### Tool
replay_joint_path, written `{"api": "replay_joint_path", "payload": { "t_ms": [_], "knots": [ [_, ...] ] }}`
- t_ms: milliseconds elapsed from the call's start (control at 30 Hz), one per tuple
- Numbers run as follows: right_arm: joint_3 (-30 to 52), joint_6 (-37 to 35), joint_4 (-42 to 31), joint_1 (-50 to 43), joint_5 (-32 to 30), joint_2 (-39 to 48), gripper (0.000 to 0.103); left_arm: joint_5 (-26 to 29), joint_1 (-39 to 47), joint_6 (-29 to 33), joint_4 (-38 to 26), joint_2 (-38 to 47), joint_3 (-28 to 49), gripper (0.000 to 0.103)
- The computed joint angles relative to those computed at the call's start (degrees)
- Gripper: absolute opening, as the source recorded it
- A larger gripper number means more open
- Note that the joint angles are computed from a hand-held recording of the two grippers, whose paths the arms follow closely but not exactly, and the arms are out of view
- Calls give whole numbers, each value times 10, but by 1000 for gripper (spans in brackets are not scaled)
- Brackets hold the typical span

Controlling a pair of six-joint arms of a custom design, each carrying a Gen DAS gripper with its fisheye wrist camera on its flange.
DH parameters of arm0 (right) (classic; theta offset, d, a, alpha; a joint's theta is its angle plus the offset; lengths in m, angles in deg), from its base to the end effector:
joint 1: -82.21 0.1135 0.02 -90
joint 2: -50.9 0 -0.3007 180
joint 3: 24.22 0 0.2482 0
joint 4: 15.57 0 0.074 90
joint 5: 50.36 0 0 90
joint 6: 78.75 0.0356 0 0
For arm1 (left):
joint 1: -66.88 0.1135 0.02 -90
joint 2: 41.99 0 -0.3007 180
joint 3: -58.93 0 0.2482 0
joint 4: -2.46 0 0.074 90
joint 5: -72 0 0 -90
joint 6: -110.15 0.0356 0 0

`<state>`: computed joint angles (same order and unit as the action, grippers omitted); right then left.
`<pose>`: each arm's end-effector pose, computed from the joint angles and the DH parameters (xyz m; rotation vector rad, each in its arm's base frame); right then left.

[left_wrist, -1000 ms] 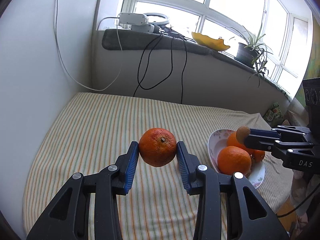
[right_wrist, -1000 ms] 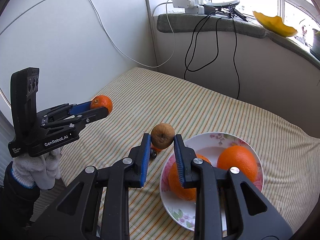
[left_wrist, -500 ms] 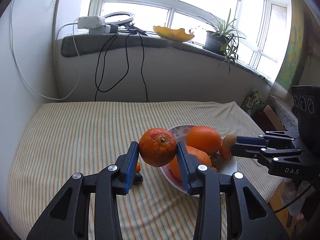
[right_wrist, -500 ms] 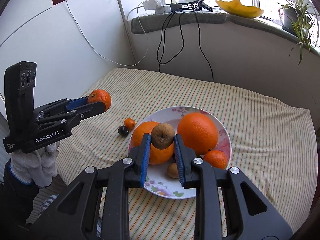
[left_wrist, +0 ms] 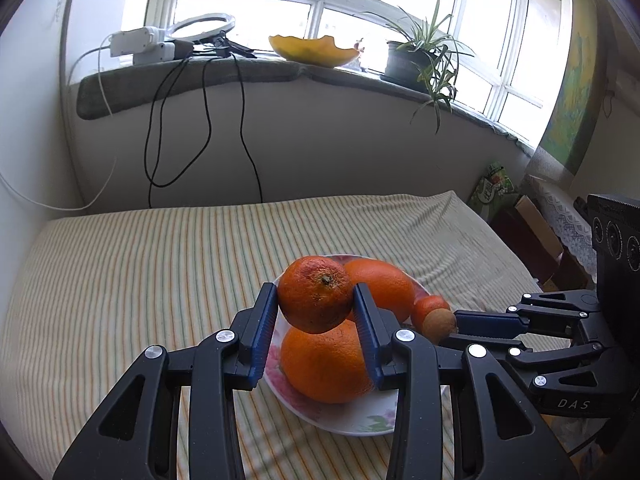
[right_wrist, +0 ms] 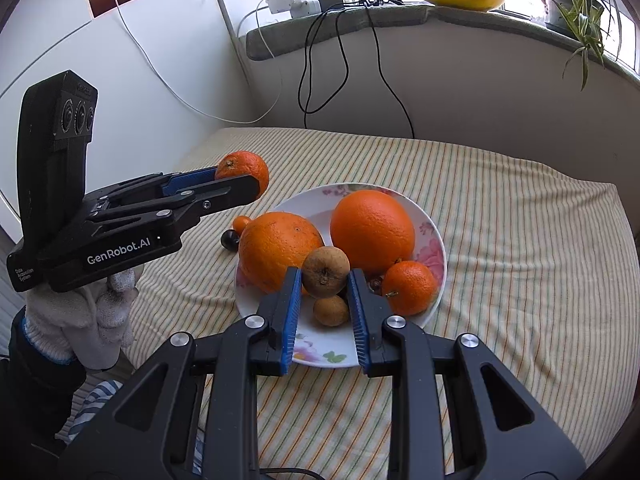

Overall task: Organize fruits
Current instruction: 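Carry the tangerine with the left gripper while the right gripper carries the brown fruit over the plate, then lower the tangerine and brown fruit onto the plate and open both grippers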

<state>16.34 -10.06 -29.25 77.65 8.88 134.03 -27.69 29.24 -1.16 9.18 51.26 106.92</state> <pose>0.2257 0.0003 0.1572 -0.5508 2.3586 0.4832 0.2389 -0.1767 0.1694 0.2292 2.2463 -0.3685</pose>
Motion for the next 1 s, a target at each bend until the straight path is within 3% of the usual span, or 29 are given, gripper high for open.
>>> {"api": "replay_joint_path", "payload": {
  "t_ms": [467, 1000],
  "knots": [
    [7, 9, 31, 9, -7, 51, 25, 18, 8, 3, -24, 67, 71, 37],
    [18, 16, 33, 14, -7, 69, 26, 26, 11, 6, -29, 80, 78, 38]
  ]
}}
